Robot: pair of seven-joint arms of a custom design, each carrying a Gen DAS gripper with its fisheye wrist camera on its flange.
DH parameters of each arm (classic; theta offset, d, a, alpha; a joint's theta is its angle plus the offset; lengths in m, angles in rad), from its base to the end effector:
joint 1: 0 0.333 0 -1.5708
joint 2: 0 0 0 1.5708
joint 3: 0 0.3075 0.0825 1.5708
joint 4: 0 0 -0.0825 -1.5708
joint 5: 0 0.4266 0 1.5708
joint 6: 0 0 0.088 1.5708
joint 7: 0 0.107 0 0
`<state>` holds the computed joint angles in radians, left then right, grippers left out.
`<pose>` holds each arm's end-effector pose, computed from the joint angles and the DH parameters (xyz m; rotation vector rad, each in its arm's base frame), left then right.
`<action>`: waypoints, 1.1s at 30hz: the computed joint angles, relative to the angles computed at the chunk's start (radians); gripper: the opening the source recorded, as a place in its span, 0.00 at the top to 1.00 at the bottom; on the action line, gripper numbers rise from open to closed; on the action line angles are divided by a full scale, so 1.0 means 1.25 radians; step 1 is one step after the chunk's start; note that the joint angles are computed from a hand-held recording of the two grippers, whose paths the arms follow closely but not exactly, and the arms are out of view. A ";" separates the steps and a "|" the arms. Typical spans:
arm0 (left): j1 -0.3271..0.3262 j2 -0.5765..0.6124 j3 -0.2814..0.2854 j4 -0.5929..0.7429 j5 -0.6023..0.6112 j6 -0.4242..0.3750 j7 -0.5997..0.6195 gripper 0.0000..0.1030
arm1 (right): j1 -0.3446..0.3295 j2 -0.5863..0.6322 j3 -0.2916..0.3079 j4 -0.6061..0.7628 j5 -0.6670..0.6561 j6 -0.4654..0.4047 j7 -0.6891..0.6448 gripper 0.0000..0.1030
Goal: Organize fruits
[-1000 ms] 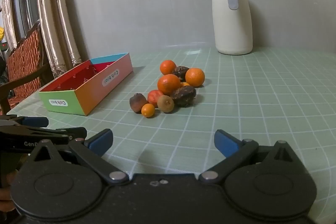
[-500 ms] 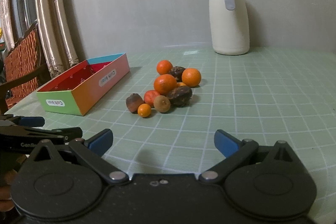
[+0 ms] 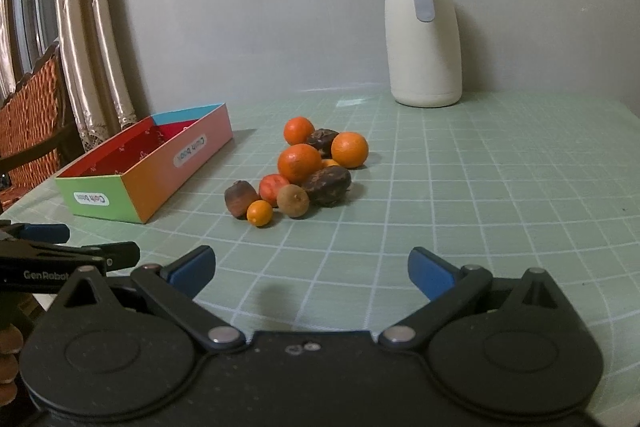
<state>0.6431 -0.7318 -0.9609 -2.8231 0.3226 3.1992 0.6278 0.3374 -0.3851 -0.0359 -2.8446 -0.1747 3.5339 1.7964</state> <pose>0.4130 -0.1328 0.3694 -1.7256 1.4514 -0.6847 0.4027 0.1478 0.3953 -1.7015 1.2924 -0.6452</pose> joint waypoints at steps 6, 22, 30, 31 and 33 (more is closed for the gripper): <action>-0.003 -0.002 0.001 0.000 -0.001 -0.003 -0.001 0.00 | 0.009 0.000 -0.013 0.001 -0.015 0.000 0.008 0.00; 0.000 -0.004 0.000 0.002 0.008 -0.005 -0.010 0.00 | 0.013 0.002 -0.026 0.001 -0.037 0.009 0.028 0.00; 0.002 -0.007 -0.003 0.002 0.011 -0.004 -0.012 0.00 | 0.010 0.003 -0.025 0.001 -0.042 0.014 0.035 0.00; 0.002 -0.009 -0.004 0.001 0.012 -0.003 -0.011 0.00 | 0.009 0.003 -0.024 0.001 -0.041 0.015 0.035 0.00; 0.005 -0.012 -0.007 0.002 0.014 -0.003 -0.009 0.00 | 0.008 0.004 -0.024 0.001 -0.042 0.016 0.039 0.00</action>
<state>0.6494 -0.7466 -0.9701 -2.8208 0.3401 3.1955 0.6171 0.3479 -0.3805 -0.0662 -2.8435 -0.2268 3.5542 1.8447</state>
